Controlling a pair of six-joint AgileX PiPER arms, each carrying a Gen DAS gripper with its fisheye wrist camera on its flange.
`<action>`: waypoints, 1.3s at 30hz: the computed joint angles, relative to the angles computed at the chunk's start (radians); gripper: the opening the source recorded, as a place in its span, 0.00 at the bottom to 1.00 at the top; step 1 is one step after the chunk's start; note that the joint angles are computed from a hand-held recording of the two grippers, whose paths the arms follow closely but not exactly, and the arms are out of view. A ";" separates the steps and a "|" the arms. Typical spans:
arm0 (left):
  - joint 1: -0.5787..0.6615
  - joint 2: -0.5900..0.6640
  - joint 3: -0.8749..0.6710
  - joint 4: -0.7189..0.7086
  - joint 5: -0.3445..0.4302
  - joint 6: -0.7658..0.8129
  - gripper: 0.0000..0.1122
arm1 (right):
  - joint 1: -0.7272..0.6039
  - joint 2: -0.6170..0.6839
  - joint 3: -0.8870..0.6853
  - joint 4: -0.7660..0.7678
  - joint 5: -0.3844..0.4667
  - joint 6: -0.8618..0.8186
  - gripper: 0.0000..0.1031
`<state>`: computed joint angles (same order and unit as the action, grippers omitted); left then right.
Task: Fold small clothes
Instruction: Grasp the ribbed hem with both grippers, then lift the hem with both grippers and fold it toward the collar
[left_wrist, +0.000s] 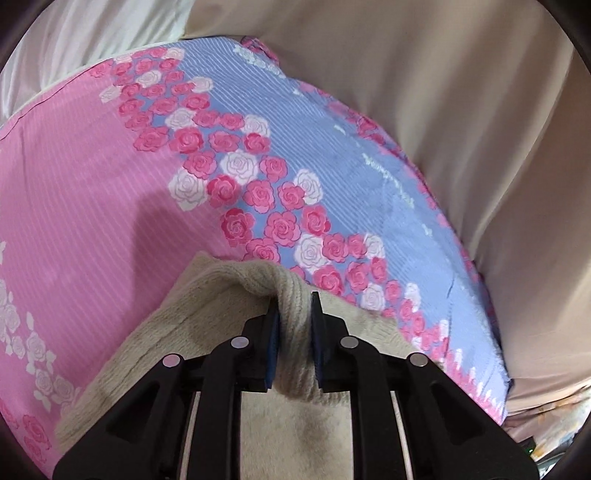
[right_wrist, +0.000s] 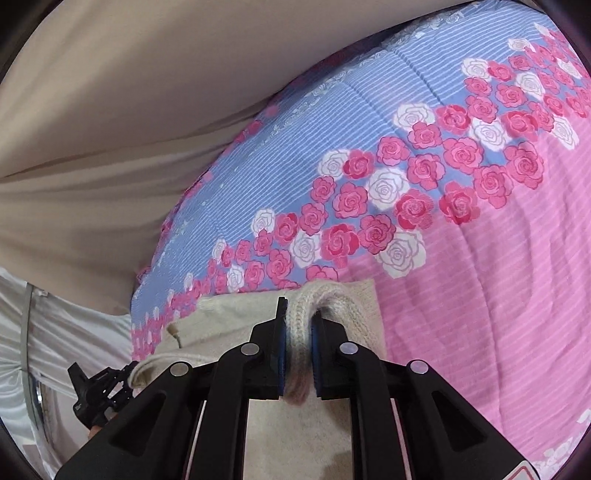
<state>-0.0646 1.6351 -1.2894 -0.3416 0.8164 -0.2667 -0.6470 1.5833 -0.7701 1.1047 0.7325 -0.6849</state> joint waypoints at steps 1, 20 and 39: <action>-0.005 0.010 -0.006 0.008 -0.003 -0.002 0.15 | -0.001 0.003 0.001 0.017 -0.001 -0.006 0.12; 0.355 -0.291 0.354 -0.167 0.167 0.381 0.76 | -0.379 -0.380 0.363 -0.277 0.247 -0.202 0.60; 0.324 -0.472 0.395 -0.353 0.256 0.281 0.21 | -0.429 -0.497 0.254 -0.206 0.437 -0.188 0.19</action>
